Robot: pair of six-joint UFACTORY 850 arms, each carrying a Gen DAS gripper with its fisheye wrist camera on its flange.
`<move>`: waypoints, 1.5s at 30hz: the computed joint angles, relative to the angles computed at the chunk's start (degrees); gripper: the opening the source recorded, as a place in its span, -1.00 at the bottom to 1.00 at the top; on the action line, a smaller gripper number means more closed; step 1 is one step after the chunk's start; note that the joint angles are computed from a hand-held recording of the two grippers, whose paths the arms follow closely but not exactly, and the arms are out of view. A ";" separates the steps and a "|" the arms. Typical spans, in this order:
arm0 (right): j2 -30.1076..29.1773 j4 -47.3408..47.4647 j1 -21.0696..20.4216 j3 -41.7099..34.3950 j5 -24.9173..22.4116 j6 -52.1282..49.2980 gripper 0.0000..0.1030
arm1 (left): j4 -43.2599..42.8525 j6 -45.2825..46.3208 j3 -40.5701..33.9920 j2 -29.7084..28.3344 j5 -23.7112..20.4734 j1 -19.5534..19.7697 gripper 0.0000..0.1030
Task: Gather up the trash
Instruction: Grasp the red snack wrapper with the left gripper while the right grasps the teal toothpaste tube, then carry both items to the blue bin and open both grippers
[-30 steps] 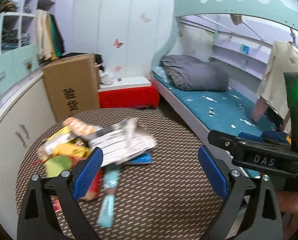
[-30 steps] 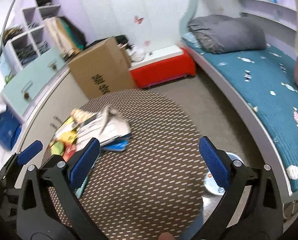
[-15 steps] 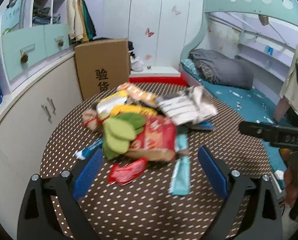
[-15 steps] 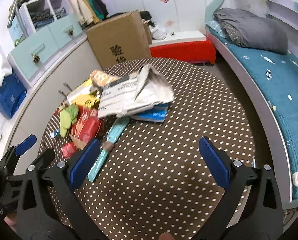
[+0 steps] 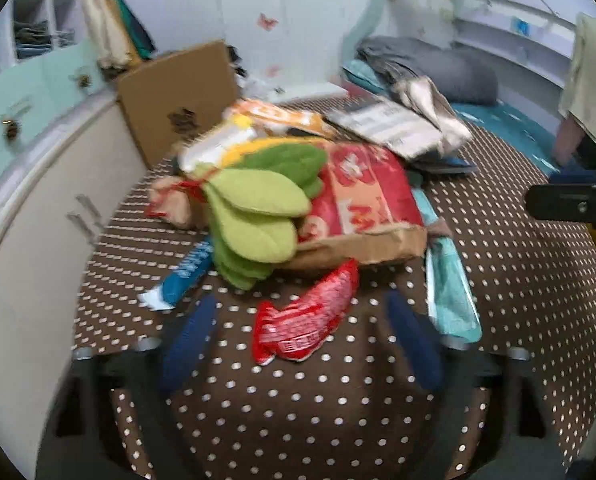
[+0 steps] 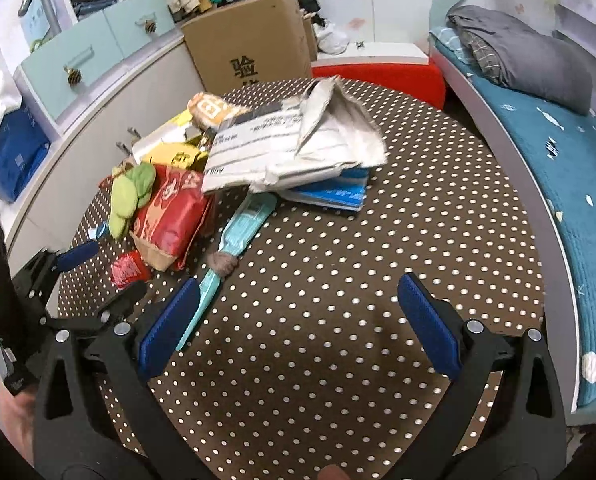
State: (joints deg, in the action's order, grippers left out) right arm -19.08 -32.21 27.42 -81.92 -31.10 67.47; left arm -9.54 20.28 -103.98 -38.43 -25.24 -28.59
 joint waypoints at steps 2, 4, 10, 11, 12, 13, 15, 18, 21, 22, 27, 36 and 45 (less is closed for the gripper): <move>-1.54 1.50 0.14 -1.40 0.06 -2.57 0.88 | -3.32 2.23 -1.44 -0.93 -2.61 0.33 -0.25; -2.98 2.18 0.26 -2.81 0.07 -4.48 0.88 | -6.32 4.50 -1.28 -0.72 -3.42 0.58 -0.34; -9.19 3.65 0.78 -9.21 -0.06 -9.84 0.81 | -5.93 0.10 2.89 2.02 -1.84 0.43 -0.37; -10.45 2.77 1.02 -10.51 -0.95 -9.86 0.64 | -5.30 -1.50 3.17 2.25 -1.70 0.41 -0.37; -11.11 2.79 1.06 -11.21 -1.38 -10.41 0.44 | -4.56 -3.00 3.21 2.32 -1.60 0.48 -0.37; -11.73 1.98 1.27 -11.73 -1.98 -10.38 0.39 | -3.61 -5.11 3.44 2.52 -1.34 0.45 -0.37; -11.99 -4.30 2.41 -11.56 -3.46 -7.31 -0.28 | -3.35 -6.99 3.72 2.73 -1.11 0.56 -0.37; -9.68 -4.11 2.16 -8.17 -0.67 -6.88 -0.56 | -3.64 -8.48 4.31 3.12 -0.95 0.53 -0.38; -6.62 -2.70 1.68 -3.88 2.19 -7.30 -0.57 | -4.13 -8.82 4.34 3.18 -1.13 0.34 -0.46; -5.52 -1.73 1.50 -2.35 3.47 -7.62 -0.57 | -4.24 -9.07 4.19 3.15 -1.26 0.23 -0.46; 0.76 3.82 -0.15 5.85 9.46 -8.83 -0.57 | -6.05 -8.83 4.57 3.62 -1.01 -0.35 -0.47; 9.33 0.91 -2.59 14.45 14.98 -2.02 -0.57 | -9.96 -6.23 3.10 3.38 -2.07 -2.29 -0.52; 15.17 -6.29 -6.63 19.19 17.72 7.01 -0.57 | -14.33 -2.89 -5.32 -0.72 -6.11 -4.88 -0.53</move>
State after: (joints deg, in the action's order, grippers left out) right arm -3.91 -38.51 20.79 -62.74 -13.38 74.48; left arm -23.87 17.39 -109.30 -39.15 -31.35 -33.47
